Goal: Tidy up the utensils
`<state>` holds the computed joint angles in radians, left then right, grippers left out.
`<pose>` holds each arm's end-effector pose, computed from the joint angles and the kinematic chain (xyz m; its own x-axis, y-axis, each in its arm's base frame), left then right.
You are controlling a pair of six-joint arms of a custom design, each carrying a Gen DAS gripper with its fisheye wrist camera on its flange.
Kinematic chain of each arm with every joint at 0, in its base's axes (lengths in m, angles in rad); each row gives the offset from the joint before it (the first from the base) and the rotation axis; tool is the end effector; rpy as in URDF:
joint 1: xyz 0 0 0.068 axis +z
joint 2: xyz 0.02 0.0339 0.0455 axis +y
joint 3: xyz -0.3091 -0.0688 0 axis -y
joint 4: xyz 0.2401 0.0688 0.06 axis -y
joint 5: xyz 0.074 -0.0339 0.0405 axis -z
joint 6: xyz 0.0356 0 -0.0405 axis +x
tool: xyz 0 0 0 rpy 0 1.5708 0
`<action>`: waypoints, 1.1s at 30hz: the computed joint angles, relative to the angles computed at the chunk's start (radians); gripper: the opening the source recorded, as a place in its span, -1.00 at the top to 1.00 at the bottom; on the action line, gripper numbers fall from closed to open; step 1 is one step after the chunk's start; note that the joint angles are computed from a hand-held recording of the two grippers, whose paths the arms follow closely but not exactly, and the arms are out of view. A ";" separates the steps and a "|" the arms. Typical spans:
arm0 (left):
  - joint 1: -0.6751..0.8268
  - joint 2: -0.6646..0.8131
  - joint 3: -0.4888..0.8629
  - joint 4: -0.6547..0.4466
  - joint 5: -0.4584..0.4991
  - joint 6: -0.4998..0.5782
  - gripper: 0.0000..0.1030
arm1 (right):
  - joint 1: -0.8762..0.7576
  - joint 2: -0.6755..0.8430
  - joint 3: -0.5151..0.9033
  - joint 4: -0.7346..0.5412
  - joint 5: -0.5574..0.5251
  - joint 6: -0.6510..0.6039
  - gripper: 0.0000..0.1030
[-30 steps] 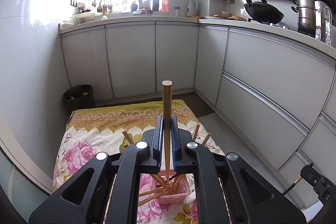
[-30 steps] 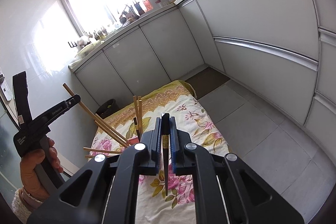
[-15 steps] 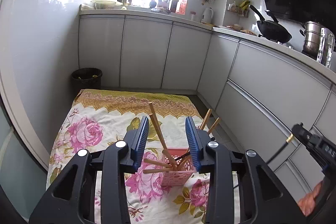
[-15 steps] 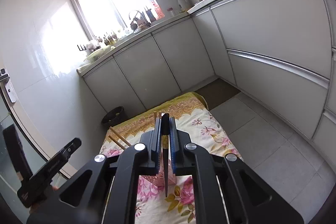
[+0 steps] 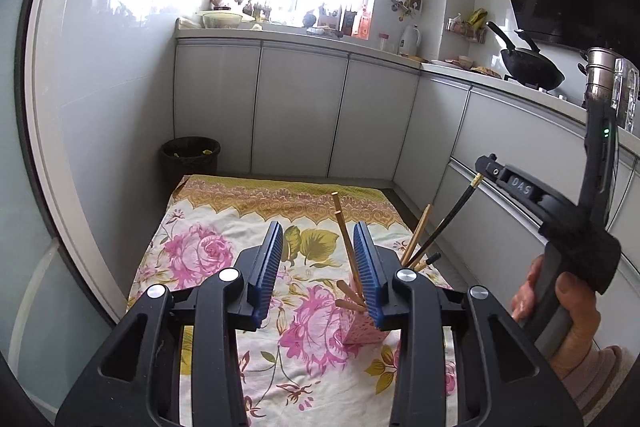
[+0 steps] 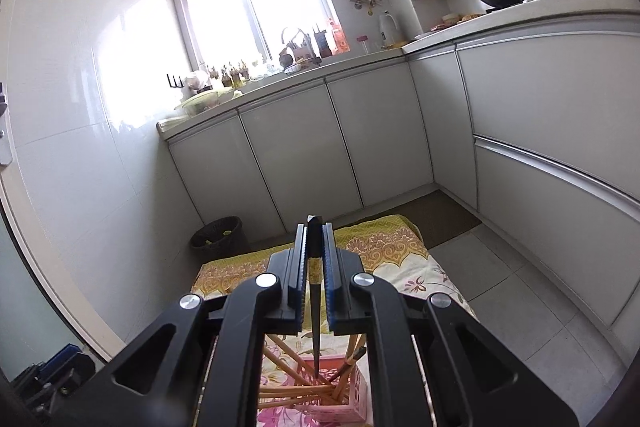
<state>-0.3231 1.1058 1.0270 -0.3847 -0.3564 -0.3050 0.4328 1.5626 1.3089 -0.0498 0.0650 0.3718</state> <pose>0.2140 -0.0586 0.3827 -0.4049 -0.1612 -0.9001 -0.1258 0.9848 -0.1198 0.3364 0.1529 0.3877 -0.3844 0.2218 -0.8961 -0.2389 0.9137 0.3286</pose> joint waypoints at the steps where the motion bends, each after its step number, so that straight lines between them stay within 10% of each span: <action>1: 0.010 -0.005 -0.007 0.003 0.004 0.000 0.32 | 0.008 0.019 0.000 0.012 0.007 -0.003 0.86; 12: 0.053 -0.094 -0.016 -0.050 0.004 -0.027 0.10 | 0.051 -0.001 -0.080 0.035 0.076 0.018 0.50; 14: -0.015 -0.107 -0.005 -0.064 -0.065 -0.040 -0.10 | 0.050 -0.089 -0.129 0.029 0.071 0.041 0.23; 16: -0.103 -0.109 0.015 -0.088 -0.152 -0.063 -0.31 | 0.069 -0.203 -0.199 0.023 0.135 0.074 -0.46; 23: -0.489 -0.063 0.106 -0.250 -0.554 -0.228 -0.87 | 0.157 -0.457 -0.231 -0.277 0.361 0.120 -0.70; 28: -0.726 0.011 0.204 -0.551 -0.815 -0.538 -0.86 | 0.238 -0.612 -0.275 -0.454 0.585 0.231 -0.87; 33: -0.913 0.149 0.349 -1.065 -0.910 -1.070 -0.86 | 0.264 -0.744 -0.304 -0.611 0.561 0.302 -0.87</action>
<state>-1.2356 1.2545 1.3761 -1.4495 -1.2661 -1.3753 0.6970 0.8182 1.0045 -0.6610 0.6264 0.6739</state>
